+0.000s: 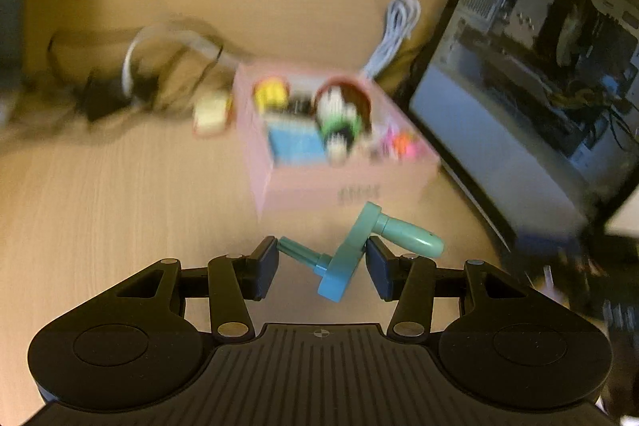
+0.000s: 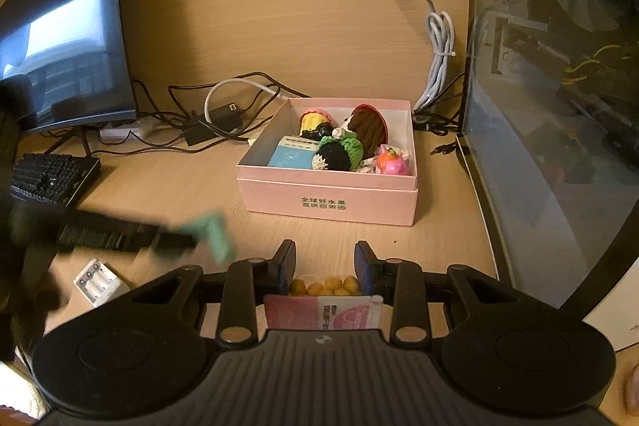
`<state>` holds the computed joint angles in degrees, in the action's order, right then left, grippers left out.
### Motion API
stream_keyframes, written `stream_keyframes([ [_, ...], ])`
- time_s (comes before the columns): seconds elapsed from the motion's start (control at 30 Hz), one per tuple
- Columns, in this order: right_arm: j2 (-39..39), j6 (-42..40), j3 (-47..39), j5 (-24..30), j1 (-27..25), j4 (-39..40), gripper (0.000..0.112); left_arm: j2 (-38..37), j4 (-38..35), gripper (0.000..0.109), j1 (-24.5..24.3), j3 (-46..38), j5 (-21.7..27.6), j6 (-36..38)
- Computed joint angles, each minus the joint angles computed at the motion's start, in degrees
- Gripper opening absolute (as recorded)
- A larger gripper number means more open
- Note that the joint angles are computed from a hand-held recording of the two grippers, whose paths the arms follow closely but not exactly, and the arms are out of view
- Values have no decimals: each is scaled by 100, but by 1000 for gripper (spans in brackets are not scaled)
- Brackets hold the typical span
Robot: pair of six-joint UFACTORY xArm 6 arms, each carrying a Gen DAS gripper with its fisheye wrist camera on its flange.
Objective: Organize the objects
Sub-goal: 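Drop the teal toy into the pink box with the left tool while the right tool carries the snack pack, then move the right tool with the snack pack over the pink box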
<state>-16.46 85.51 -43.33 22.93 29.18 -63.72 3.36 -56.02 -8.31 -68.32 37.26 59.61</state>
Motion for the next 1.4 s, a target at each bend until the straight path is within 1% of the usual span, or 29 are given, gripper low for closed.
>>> stream_keyframes([
  [0.07,24,72,18,-91,-32,-19,32,430,-87,53,-207,-531,-302,168],
  [0.23,136,420,0,-309,-119,-232,31,1466,-614,53,-712,-1714,-998,692],
  [0.33,172,528,-34,-320,-106,-340,31,2040,-74,53,-951,-2269,-1382,352],
  [0.4,162,551,-36,-296,-109,-360,31,2222,58,53,-1042,-2410,-1521,337],
  [0.47,127,523,-21,-259,-124,-338,31,2232,-360,53,-1120,-2369,-1716,790],
  [0.5,97,497,-5,-225,-128,-326,31,2225,-499,53,-1131,-2370,-1716,916],
  [0.53,60,459,22,-223,-148,-311,31,2214,-512,53,-1120,-2375,-1606,932],
  [0.6,-38,218,124,-310,-221,-114,31,2206,-328,53,-1121,-2378,-1506,852],
  [0.67,-144,-132,249,-337,-256,205,32,2192,-61,53,-1148,-2315,-1636,731],
  [0.73,-259,-602,386,-279,-251,648,34,2109,-126,53,-1131,-2221,-1751,515],
  [0.77,-303,-810,432,-215,-242,849,38,2024,-238,53,-1082,-2152,-1738,401],
  [0.8,-371,-1050,507,-151,-229,1074,45,1921,-353,53,-1026,-2063,-1686,323],
  [0.87,-552,-1352,704,-68,-202,1386,49,1590,-589,53,-903,-1726,-1516,295],
  [0.93,-694,-1703,911,-162,-203,1887,49,1244,-725,53,-800,-1309,-1361,423],
  [0.97,-723,-1859,998,-239,-187,2202,51,1053,-707,53,-729,-1065,-1228,421],
  [1.0,-718,-1887,1050,-298,-164,2384,55,913,-669,53,-659,-892,-1082,387],
  [1.07,-602,-1686,1076,-405,-70,2494,55,605,-524,53,-492,-489,-752,265],
  [1.17,-174,-1195,828,-397,96,2165,55,196,-297,52,-229,12,-377,68],
  [1.27,311,-985,445,-81,343,1930,54,-123,-181,51,56,354,-95,-61],
  [1.3,457,-1043,329,51,421,1933,48,-206,-151,51,161,439,-14,-80],
  [1.33,574,-1088,243,169,489,1943,45,-284,-116,51,273,516,63,-90],
  [1.37,680,-1072,155,313,561,1906,37,-349,-83,51,387,580,141,-88],
  [1.4,717,-940,93,438,633,1709,34,-404,-57,51,492,630,220,-77],
])
